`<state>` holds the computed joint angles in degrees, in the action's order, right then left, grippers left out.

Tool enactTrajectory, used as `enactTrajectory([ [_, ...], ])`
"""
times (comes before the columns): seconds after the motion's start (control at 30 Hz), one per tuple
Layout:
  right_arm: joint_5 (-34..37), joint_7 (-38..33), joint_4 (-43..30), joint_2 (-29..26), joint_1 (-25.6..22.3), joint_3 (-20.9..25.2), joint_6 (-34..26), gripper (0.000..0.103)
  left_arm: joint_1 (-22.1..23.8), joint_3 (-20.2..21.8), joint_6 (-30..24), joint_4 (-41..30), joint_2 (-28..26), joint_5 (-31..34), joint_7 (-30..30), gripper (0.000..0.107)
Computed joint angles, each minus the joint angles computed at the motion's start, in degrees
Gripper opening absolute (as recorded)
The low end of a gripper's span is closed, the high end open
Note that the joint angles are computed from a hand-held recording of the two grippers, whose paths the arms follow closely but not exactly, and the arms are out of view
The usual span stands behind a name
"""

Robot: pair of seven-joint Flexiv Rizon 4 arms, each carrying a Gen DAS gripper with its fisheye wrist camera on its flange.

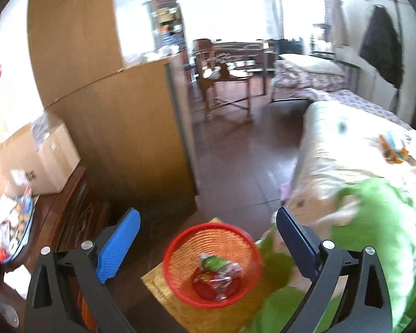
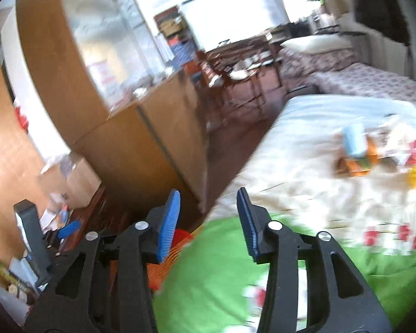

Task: Collect trash
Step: 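Move both tools back toward the bed, then grasp the blue face mask with the left gripper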

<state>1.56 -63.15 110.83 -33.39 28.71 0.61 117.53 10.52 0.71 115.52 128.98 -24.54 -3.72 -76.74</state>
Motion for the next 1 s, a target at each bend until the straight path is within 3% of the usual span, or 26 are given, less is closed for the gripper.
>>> enactTrajectory([
  [0.2,12.99,-3.3,5.47,1.46,3.5,-7.92,4.35,0.06,-3.99,-3.64,-2.72,-3.11,-0.36,1.57,1.43,0.097],
  [0.37,16.25,0.28,5.66,-0.32,-2.34,-7.68,2.59,0.061,-9.07,-5.43,-7.23,-10.32,-4.97,1.05,4.41,0.097],
  [0.6,14.19,8.51,0.55,-3.6,-9.82,-8.63,-2.68,0.062,-15.22,-7.99,-16.9,-26.22,-14.31,-3.06,8.39,0.097],
  [0.73,12.88,11.0,-1.4,-6.09,-9.53,-10.61,-3.51,0.065,-19.42,-7.58,-26.13,-38.82,-20.76,-7.29,7.86,0.097],
  [0.87,6.45,14.87,-2.81,-7.44,-17.76,-2.84,-4.51,0.065,-24.02,-4.34,-35.03,-53.41,-28.86,-9.23,5.23,0.097],
  [1.0,3.94,17.51,-2.52,-8.2,-19.81,-1.35,-2.82,0.066,-24.99,-3.64,-42.86,-64.53,-35.12,-9.31,3.04,0.097],
])
